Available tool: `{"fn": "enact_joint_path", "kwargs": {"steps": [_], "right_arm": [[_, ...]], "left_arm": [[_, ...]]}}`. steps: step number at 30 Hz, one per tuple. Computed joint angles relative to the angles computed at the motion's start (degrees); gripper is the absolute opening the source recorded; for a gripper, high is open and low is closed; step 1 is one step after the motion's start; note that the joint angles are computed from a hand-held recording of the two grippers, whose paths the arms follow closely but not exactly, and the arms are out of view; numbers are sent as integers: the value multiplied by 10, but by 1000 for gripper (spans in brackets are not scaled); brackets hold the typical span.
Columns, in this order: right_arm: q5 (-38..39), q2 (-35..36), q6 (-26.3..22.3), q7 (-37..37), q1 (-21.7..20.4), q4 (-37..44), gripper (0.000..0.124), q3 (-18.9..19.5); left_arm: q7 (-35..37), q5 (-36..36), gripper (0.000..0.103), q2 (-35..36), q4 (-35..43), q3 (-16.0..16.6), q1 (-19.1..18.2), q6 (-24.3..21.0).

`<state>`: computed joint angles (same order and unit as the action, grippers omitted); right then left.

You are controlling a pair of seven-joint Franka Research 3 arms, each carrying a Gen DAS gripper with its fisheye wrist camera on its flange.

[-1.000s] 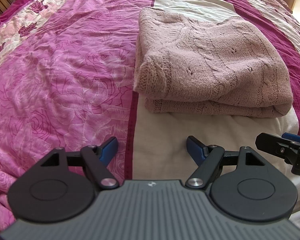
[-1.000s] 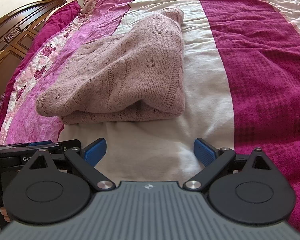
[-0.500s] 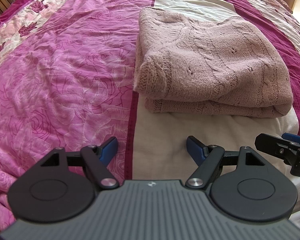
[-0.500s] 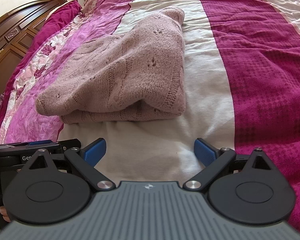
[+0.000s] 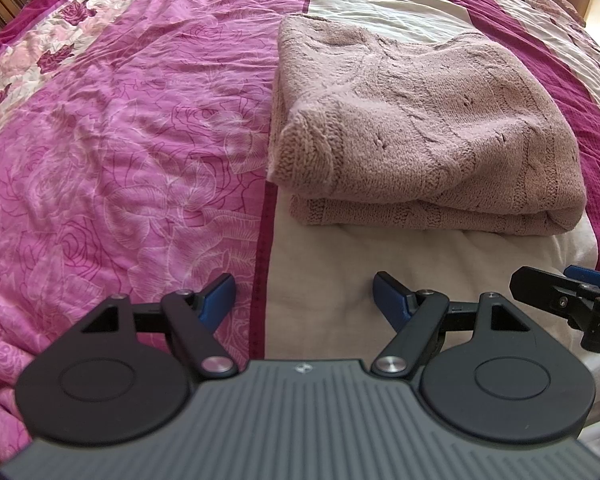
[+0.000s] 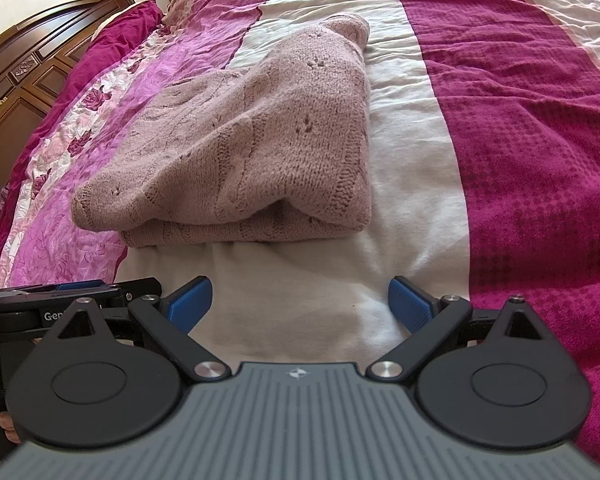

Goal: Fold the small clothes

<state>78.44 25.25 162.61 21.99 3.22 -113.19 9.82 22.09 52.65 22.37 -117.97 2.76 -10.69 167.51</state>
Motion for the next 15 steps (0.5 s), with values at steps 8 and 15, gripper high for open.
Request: {"fn": "enact_joint_path", "kwargs": {"steps": [8,15], "right_arm": [[1,0,0,-1,0,0,99,0],[1,0,0,-1,0,0,99,0]], "left_arm": [[0,-1,77,0,0,0,0,1],[3,-4,77,-1,-1,-1,1,1]]}}
